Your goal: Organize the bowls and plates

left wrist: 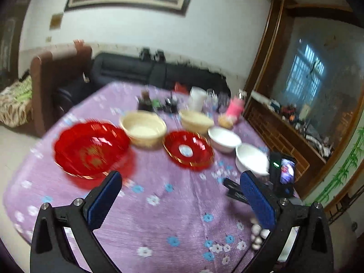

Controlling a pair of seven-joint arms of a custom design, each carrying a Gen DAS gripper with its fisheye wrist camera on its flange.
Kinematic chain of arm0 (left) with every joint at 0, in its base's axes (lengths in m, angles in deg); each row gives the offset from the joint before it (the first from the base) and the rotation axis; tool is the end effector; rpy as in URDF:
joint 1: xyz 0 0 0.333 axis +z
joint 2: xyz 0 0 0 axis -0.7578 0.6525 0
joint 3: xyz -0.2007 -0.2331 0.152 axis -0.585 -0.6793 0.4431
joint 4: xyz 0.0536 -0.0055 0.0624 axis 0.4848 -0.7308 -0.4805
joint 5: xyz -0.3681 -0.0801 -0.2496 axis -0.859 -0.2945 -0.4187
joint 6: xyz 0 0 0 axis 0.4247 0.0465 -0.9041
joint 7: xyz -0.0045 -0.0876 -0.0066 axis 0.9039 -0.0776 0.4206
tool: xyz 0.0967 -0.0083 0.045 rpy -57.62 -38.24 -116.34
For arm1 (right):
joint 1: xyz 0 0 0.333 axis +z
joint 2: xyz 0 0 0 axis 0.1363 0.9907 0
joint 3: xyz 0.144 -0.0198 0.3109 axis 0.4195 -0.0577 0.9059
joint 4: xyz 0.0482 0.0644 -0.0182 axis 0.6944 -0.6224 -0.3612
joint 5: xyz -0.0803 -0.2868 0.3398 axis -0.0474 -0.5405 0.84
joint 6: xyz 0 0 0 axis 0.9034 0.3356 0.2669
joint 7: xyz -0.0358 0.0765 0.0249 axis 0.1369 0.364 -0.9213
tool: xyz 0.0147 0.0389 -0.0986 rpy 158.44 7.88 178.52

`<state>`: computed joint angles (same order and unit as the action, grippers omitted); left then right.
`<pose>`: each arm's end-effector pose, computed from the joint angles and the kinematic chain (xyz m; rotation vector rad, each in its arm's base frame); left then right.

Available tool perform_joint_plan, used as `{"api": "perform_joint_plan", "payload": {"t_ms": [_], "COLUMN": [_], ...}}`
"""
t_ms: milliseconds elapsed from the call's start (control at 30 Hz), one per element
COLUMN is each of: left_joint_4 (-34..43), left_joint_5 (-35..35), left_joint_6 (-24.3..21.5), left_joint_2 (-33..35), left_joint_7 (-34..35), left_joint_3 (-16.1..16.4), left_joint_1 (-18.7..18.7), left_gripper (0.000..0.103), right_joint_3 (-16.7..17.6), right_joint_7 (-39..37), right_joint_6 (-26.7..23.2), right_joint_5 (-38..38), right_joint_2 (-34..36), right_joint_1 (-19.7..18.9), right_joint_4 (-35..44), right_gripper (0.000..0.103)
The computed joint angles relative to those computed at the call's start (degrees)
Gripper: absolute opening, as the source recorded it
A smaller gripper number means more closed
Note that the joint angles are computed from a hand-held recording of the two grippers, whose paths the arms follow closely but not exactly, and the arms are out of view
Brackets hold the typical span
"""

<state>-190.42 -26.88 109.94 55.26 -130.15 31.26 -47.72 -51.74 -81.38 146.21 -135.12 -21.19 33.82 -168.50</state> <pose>0.5609 -0.0176 0.4327 -1.1346 2.3280 -1.5249 0.4980 0.3035 0.3290 -1.0411 2.3505 -0.8847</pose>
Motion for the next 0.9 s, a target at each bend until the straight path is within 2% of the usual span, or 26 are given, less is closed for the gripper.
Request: {"api": "perform_joint_plan", "payload": {"t_ms": [100, 167, 233, 300, 333, 400, 467, 567, 700, 767, 800, 867, 900], "left_joint_4": [0.78, 2.10, 3.16, 4.85, 5.68, 8.45, 11.26, 15.61, 25.33, 29.60, 31.05, 33.24, 33.99], "left_joint_5": [-0.58, -1.72, -4.78, -6.82, -7.15, -8.06, -7.85, -7.57, -2.72, -2.27, -3.16, -2.19, -0.12], "left_joint_6": [-3.09, -3.10, -2.01, -3.35, -4.70, -8.11, -6.65, 0.61, 5.86, 7.49, 8.23, 8.87, 9.55], "left_joint_2": [-1.73, -2.38, -3.70, -4.45, -4.54, -3.90, -3.60, -3.12, 2.22, 6.18, 8.32, 12.32, 14.03], "left_joint_7": [-1.16, -1.54, -0.22, 0.98, 1.09, 1.10, 0.80, 2.48, -3.52, -6.12, -6.07, -6.28, -7.27], "left_joint_3": [2.13, 3.03, 4.11, 5.59, 6.25, 7.59, 7.23, 5.76, 4.55, 3.89, 3.23, 1.77, 0.94], "left_joint_1": [1.64, 2.60, 3.54, 4.58, 5.09, 6.21, 7.09, 7.08, 7.01, 7.27, 7.44, 8.25, 8.58], "left_gripper": [0.103, 0.103, 0.103, 0.103, 0.103, 0.103, 0.103, 0.103, 0.103, 0.103, 0.103, 0.103, 0.103], "right_joint_3": [2.24, 4.38, 7.11, 9.30, 10.19, 10.92, 10.94, 10.42, 9.31, 7.69, 6.50, 3.96, 3.02], "right_joint_7": [0.75, 0.58, -0.69, -2.13, -2.90, -5.39, -8.85, -15.27, -20.36, -19.25, -19.17, -22.04, -23.93], "right_joint_6": [-5.46, -10.45, -17.76, -23.64, -25.77, -26.95, -25.16, -21.56, -18.15, -12.71, -8.85, -0.10, 1.68], "right_joint_5": [-4.10, -6.92, -9.87, -12.84, -14.42, -16.87, -19.32, -21.21, -23.78, -24.34, -22.34, -14.45, -10.86], "right_joint_2": [-4.29, -7.54, -9.96, -11.48, -12.28, -13.57, -14.07, -12.82, -8.61, -6.49, -4.92, 0.01, 2.95], "right_joint_1": [2.12, 3.27, 4.53, 5.47, 5.91, 6.18, 5.87, 4.70, 3.85, 3.37, 2.92, 1.72, 1.61], "right_joint_4": [-0.36, -0.30, 0.89, 2.43, 3.27, 5.25, 8.00, 14.42, 23.25, 25.94, 27.13, 29.65, 31.12], "right_gripper": [0.101, 0.101, 0.101, 0.102, 0.102, 0.102, 0.102, 0.102, 0.102, 0.102, 0.102, 0.102, 0.102]}}
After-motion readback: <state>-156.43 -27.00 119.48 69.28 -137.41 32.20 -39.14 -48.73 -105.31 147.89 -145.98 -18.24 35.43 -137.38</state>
